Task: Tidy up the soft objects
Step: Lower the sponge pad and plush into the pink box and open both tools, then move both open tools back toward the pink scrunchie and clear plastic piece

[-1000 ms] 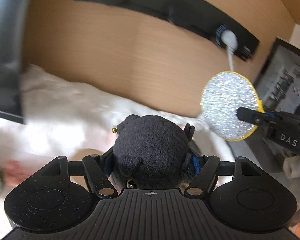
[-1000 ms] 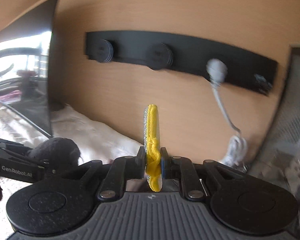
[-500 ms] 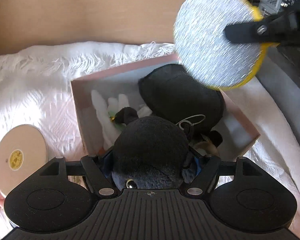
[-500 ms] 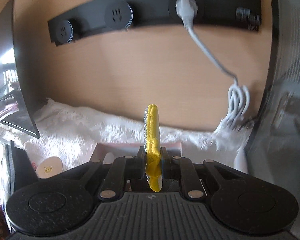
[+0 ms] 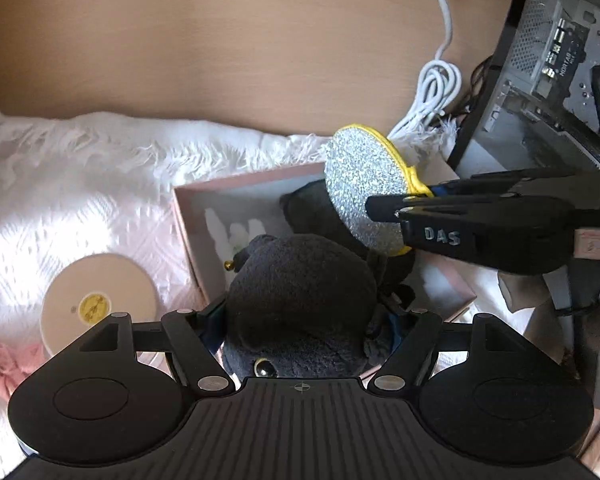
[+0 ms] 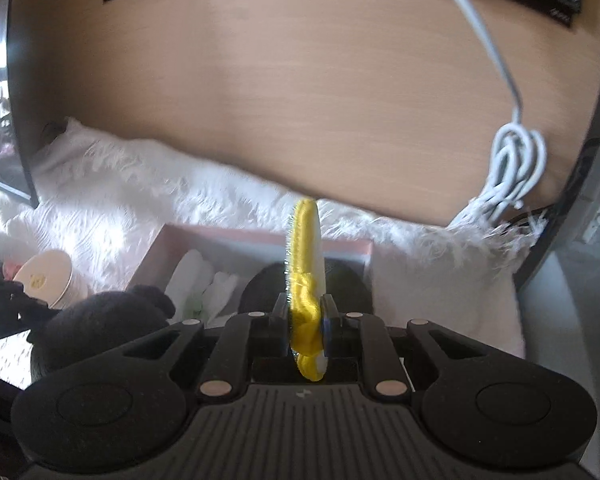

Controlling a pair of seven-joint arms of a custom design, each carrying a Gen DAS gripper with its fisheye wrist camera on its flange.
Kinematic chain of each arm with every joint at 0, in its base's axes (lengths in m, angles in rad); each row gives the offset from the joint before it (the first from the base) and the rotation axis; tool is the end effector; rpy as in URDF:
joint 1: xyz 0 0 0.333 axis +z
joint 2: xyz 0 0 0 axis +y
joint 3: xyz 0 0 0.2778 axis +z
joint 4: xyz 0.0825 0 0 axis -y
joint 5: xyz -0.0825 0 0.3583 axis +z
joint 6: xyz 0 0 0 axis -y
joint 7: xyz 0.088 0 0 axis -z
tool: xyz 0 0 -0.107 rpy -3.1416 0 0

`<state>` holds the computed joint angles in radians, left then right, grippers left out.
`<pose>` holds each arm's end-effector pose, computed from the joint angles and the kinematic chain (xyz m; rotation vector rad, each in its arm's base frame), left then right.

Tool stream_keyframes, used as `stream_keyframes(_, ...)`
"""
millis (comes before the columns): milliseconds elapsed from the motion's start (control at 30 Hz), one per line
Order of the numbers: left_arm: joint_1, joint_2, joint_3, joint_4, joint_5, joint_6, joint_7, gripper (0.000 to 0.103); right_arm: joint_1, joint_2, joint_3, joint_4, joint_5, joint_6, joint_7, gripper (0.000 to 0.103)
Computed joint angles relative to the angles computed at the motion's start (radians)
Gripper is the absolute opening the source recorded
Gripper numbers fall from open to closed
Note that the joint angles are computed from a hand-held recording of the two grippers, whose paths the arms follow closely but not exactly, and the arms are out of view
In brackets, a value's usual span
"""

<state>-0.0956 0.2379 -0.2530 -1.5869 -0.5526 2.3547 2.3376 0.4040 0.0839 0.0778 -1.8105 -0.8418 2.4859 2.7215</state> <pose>0.6067 -0.2109 0.5322 -1.0513 2.6008 -1.0804 0.5340 0.2814 0.5262 -1.5939 1.8365 -0.8634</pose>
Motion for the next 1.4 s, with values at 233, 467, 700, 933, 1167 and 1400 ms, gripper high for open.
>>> stream_keyframes(233, -0.002, 0.032, -0.019, 0.012, -0.030, 0.005, 0.026, 0.077, -0.032, -0.070, 0.008, -0.069, 0.090, 0.127, 0.012, 0.042)
stream_keyframes(467, -0.032, 0.088, -0.019, 0.047, 0.072, 0.008, -0.016, 0.080, -0.047, -0.118, 0.041, -0.082, -0.046, 0.114, 0.116, 0.051)
stream_keyframes(700, 0.021, 0.016, -0.058, -0.024, -0.171, 0.194, 0.106, 0.072, -0.061, -0.122, 0.048, -0.091, -0.012, 0.072, 0.132, 0.055)
stream_keyframes(933, 0.070, -0.095, -0.015, -0.100, -0.325, 0.134, 0.171, 0.072, -0.066, -0.124, 0.048, -0.109, 0.046, 0.081, 0.120, 0.055)
stream_keyframes(1167, 0.074, -0.242, 0.100, -0.316, -0.354, 0.224, 0.119, 0.072, -0.053, -0.108, 0.055, -0.095, 0.091, 0.066, 0.099, 0.055)
stream_keyframes(1400, 0.131, -0.267, 0.184, -0.425, -0.152, 0.325, -0.227, 0.070, 0.021, -0.020, 0.073, 0.054, 0.062, -0.035, 0.031, 0.055)
